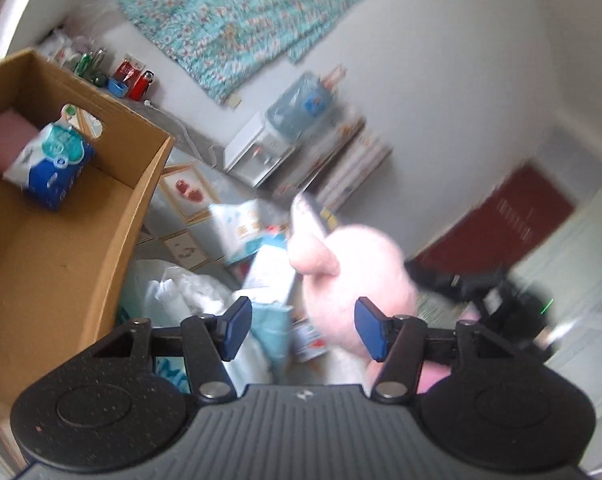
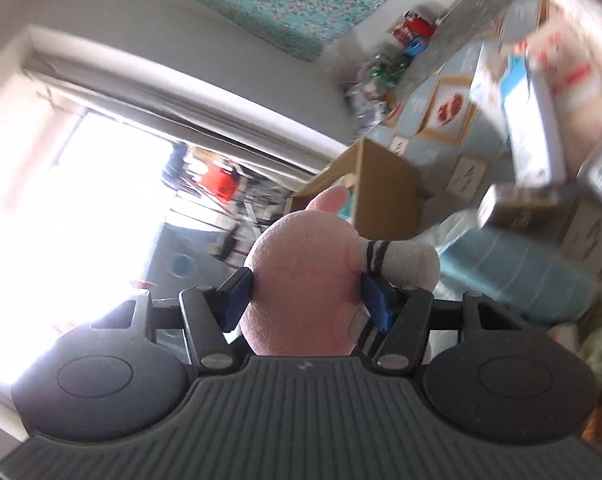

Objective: Organize soft objects
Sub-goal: 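Carry the pink plush pig with the right gripper into the box and release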

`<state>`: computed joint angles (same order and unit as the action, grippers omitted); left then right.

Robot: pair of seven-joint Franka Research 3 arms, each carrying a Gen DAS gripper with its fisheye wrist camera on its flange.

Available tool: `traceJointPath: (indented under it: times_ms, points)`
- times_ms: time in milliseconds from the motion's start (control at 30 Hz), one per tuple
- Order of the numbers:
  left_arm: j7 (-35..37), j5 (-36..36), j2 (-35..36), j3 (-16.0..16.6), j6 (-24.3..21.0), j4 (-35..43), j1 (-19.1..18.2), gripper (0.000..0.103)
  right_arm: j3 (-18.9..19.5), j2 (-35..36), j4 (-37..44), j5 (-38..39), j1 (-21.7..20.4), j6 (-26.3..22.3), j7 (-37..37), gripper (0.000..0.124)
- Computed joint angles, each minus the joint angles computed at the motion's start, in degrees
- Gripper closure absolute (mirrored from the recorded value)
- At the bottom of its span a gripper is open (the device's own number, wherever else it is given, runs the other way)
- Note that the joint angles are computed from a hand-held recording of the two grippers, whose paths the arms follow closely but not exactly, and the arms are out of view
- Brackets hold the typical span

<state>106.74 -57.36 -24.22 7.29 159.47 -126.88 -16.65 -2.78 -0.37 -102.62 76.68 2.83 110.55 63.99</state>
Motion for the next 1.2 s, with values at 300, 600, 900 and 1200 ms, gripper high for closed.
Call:
traceJointPath:
  times_ms: [300,600,900,1200]
  points:
    - [4.69,-12.2,-2.51,2.51,4.64,-1.58,-1.36,0.058,0.54,-2.4,-7.26,7.95,2.23,-2.76,0.38,0.065]
    - [5.58,-10.52,-3.17,2.38,7.47,-2.41,2.14,0.092,3.17,2.86,-2.3,9.39,4.85,-1.93,2.55,0.065]
    - [-13.44,17.02,2.52,-1.86,6.28,3.53,14.06,0.094,8.73,14.38,11.98,8.66,7.23,2.58,7.33,0.058]
    - [-24.78,40.75,16.06,-4.52,-1.49,19.59,21.06,0.094,14.09,24.43,24.06,3.54,5.54,11.3,11.62,0.052]
